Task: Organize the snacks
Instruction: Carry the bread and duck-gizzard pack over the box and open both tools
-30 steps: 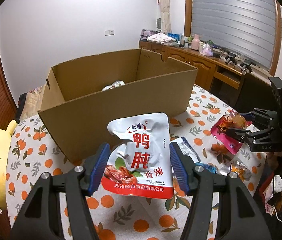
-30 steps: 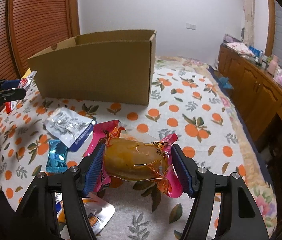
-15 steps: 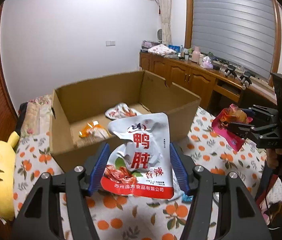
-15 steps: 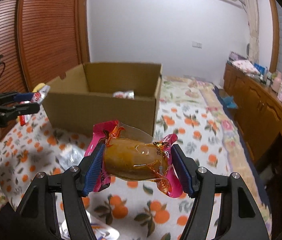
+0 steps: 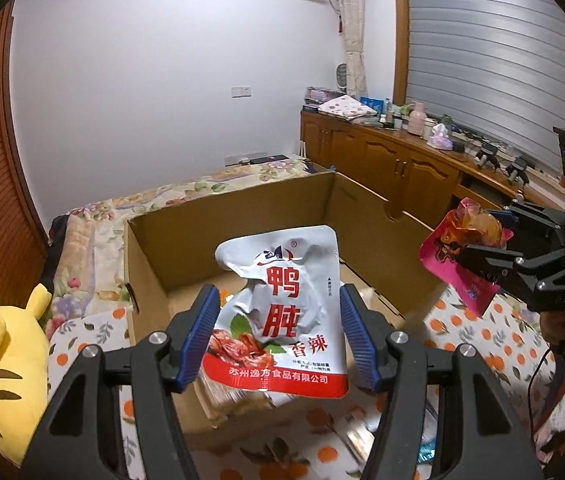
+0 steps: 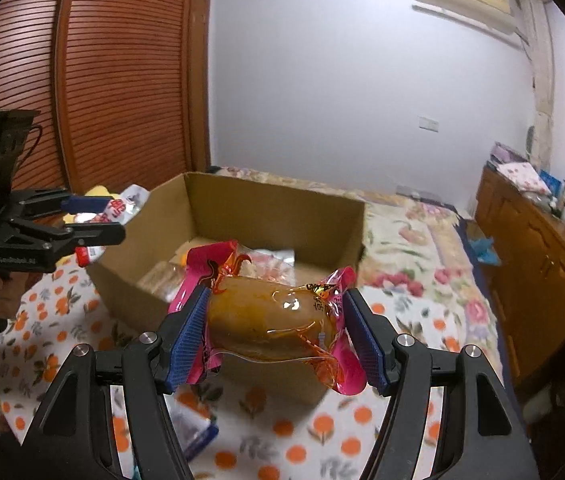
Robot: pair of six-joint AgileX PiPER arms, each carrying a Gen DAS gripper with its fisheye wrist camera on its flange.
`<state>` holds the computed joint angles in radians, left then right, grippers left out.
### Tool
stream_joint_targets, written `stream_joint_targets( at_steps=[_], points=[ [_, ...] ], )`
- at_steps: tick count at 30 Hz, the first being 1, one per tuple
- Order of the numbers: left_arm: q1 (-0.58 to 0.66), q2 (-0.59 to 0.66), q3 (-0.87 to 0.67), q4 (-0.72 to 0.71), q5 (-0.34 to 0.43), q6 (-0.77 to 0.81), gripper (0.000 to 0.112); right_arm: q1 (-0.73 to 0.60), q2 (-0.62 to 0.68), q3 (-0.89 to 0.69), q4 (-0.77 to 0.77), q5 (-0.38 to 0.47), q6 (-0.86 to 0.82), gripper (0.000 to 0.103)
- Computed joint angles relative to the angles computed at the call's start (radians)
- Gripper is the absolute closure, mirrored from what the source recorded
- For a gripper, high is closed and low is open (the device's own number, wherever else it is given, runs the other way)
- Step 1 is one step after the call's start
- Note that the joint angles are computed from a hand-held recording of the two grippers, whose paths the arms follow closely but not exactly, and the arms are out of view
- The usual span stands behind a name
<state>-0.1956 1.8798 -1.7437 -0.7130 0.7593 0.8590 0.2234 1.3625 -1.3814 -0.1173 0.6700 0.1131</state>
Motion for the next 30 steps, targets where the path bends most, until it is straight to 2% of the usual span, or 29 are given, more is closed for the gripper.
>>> stream_joint_targets(
  at_steps=[10,25,30],
  points=[
    [-0.018,0.157,-0.213,0.112,0.045,-0.127,0.051,-0.038,0.193,-0.19,0.129,0.023,-0.16,0.033],
    [-0.044,0.187,-0.244,0.188,0.046,-0.2,0.049,-0.013,0.34,-0.337,0.123,0.108,-0.187,0.031],
    [-0.051,0.186,-0.246,0.197,0.03,-0.221,0.043,-0.019,0.364,-0.363,0.136,0.134,-0.203,0.029]
  ],
)
